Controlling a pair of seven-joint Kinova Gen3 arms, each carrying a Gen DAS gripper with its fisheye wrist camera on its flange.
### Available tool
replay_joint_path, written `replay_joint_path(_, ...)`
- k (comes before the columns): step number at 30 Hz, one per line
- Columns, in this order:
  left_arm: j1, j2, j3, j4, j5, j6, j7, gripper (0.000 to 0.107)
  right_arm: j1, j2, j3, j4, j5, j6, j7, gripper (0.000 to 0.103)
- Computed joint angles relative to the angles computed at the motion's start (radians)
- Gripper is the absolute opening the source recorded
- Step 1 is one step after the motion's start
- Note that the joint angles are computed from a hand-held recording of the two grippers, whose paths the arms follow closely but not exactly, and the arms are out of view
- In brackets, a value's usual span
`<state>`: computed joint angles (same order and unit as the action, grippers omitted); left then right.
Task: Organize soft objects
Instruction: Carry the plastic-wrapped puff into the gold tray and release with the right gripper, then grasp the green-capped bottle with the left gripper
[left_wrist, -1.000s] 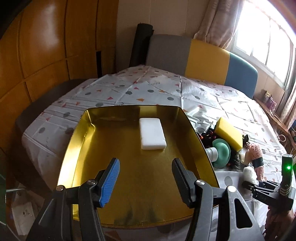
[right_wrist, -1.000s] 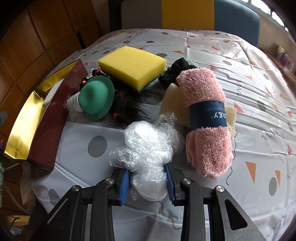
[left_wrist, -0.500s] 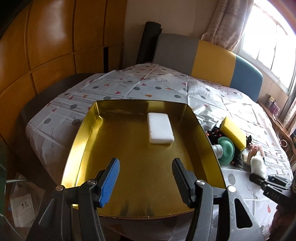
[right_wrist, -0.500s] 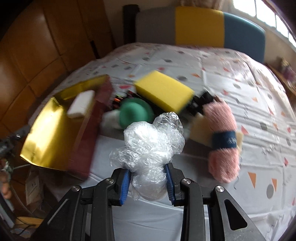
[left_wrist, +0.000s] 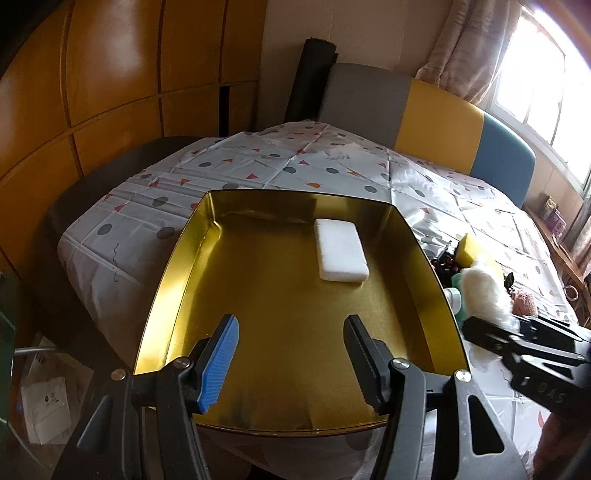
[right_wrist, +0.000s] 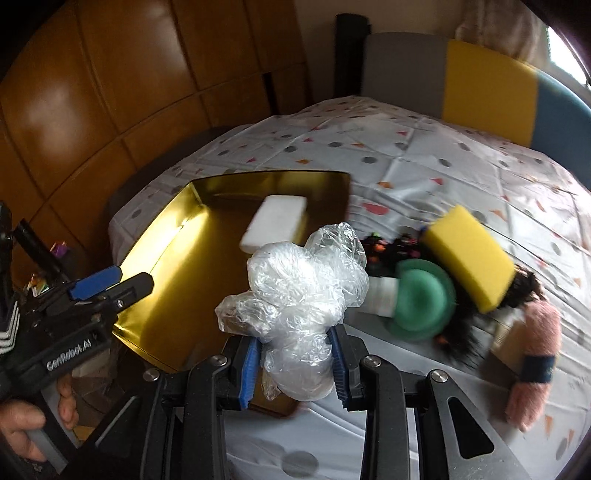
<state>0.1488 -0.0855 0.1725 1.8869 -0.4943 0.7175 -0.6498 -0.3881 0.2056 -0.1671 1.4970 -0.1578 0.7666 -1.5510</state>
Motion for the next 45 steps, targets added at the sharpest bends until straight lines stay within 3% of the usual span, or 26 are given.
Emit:
replay_joint_path(10, -0.016, 0.000, -0.012, 0.011, 0.015, -0.004, -0.016, 0.060, -0.080, 0.124, 0.021, -0.126, 0.109, 0.072, -0.078, 0.037)
replay_joint_path(13, -0.018, 0.004, -0.014, 0.011, 0.015, 0.001, -0.018, 0.060, -0.097, 0.155, 0.025, -0.155, 0.134, 0.086, -0.095, 0.043)
replay_joint_path(14, -0.019, 0.003, -0.014, 0.011, 0.015, 0.002, -0.018, 0.060, -0.098, 0.158, 0.024, -0.156, 0.136, 0.079, -0.095, 0.050)
replay_joint_path(16, -0.019, 0.003, -0.014, 0.012, 0.013, 0.005, -0.018, 0.060, -0.099, 0.147, 0.023, -0.138, 0.137, 0.051, -0.102, 0.066)
replay_joint_path(31, 0.004, 0.005, 0.003, -0.003, -0.002, 0.021, -0.021, 0.060, -0.043, -0.016, 0.030, 0.046, 0.141, -0.096, -0.128, 0.073)
replay_joint_path(45, 0.072, 0.039, 0.021, -0.048, -0.029, 0.061, -0.028, 0.060, 0.100, -0.123, 0.075, 0.168, 0.135, -0.139, -0.169, 0.076)
